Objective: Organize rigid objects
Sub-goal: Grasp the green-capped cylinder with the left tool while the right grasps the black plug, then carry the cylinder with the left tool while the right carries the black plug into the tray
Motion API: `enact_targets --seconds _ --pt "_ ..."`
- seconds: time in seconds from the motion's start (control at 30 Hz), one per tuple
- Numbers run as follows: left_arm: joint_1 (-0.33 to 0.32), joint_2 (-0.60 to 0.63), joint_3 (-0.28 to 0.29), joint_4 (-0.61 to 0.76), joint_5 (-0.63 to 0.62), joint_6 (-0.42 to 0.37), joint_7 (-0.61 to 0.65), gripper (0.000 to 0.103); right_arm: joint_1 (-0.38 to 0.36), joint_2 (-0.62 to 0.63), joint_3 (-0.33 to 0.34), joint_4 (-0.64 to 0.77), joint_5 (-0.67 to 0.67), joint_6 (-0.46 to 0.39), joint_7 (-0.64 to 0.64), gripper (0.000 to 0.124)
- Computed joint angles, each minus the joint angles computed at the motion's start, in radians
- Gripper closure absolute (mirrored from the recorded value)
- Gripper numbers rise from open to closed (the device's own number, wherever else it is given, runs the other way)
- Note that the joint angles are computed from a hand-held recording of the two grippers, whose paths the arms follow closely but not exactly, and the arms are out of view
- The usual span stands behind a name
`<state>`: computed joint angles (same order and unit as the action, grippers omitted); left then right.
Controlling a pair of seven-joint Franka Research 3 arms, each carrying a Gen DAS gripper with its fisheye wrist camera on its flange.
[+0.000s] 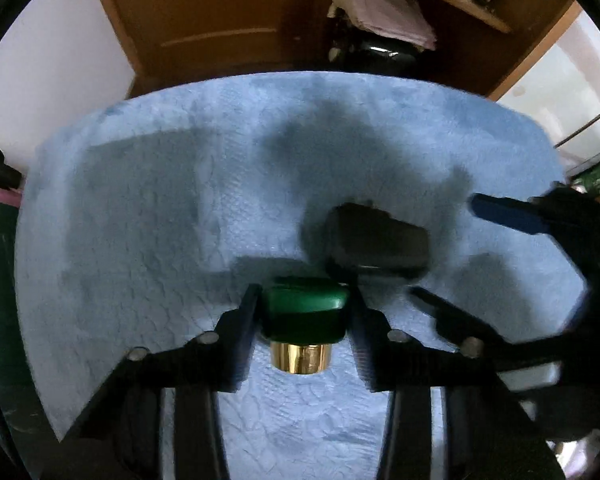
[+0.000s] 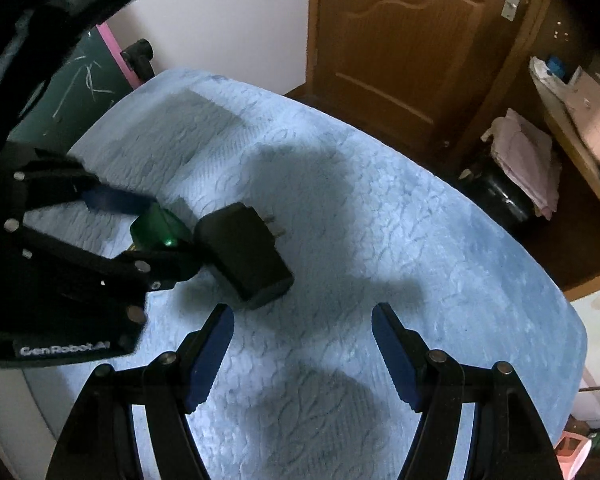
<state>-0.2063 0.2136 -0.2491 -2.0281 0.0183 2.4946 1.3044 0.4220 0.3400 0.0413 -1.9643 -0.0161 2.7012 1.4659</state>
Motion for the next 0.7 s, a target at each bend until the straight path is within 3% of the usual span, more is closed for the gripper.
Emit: enact_targets --seconds 0.13,0.47,0.6,0.7 --pt "0.0 -0.028 0.013 -0.036 0.048 0.034 -0.015 0.059 -0.013 0.023 0.023 0.029 0.035 -0.005 -0.055 0.052" --pt "0.037 -0.113 0.024 -0.117 -0.059 0.039 0.032 0.059 -0.023 0.095 0.056 0.122 0.136 -0.059 -0.133 0.052" --pt "0.035 -0.126 0.028 -0.126 -0.066 0.045 0.028 0.059 -0.013 0.099 0.056 0.128 0.165 -0.056 -0.133 0.079" --pt "0.033 -0.149 0.028 -0.142 -0.078 0.051 0.031 0.059 -0.025 0.084 0.069 0.112 0.21 -0.048 -0.141 0.084"
